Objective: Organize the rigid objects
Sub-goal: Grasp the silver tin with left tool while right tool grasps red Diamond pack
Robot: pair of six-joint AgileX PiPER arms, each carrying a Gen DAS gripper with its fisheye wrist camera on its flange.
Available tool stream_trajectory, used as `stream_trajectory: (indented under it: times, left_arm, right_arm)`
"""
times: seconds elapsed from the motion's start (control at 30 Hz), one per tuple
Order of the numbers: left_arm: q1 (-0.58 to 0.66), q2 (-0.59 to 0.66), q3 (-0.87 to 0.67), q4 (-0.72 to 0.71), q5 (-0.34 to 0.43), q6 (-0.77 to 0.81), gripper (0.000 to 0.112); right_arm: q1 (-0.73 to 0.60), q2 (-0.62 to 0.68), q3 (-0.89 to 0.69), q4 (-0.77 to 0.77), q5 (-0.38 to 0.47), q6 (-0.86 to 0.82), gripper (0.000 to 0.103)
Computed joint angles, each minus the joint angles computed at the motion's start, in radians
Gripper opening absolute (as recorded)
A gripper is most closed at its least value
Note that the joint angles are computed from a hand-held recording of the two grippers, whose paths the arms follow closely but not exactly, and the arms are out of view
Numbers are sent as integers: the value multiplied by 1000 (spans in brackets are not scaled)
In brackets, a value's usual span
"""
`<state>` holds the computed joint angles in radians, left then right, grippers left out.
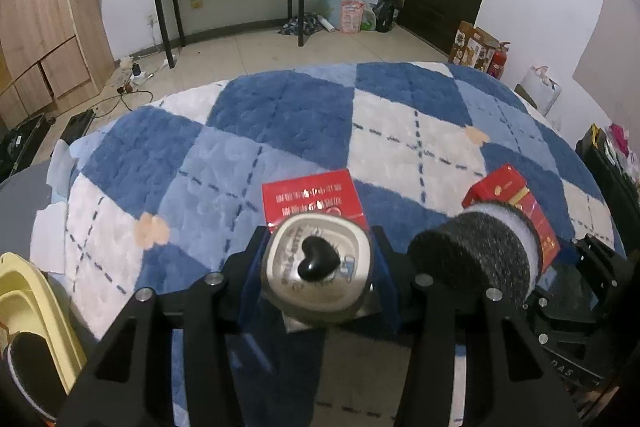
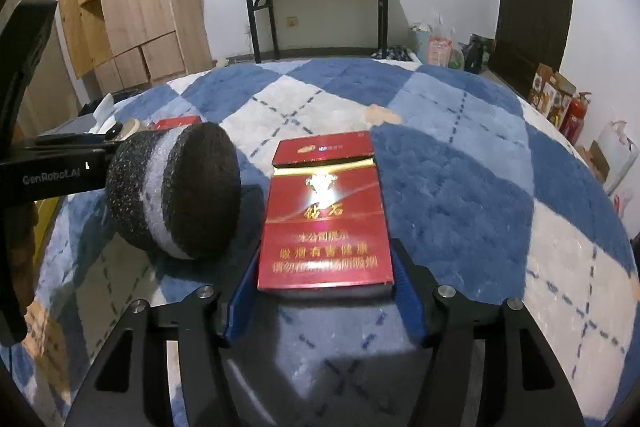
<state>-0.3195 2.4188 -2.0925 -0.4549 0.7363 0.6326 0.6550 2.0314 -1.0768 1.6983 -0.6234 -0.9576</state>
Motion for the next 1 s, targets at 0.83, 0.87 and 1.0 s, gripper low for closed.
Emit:
stream_trajectory:
  times: [0.83,0.87,1.0]
  left_arm:
    - [46,-412,783,-225,-255,235,51]
    - [47,-411,797,-248,-263,260,51]
    - [54,-363,770,-272,-268,246,51]
  right_arm:
    - [49,-155,300,-131,-14,362,57]
    - [48,-154,293,-115,-16,339,58]
    - [50,-118,219,-5,-49,178,59]
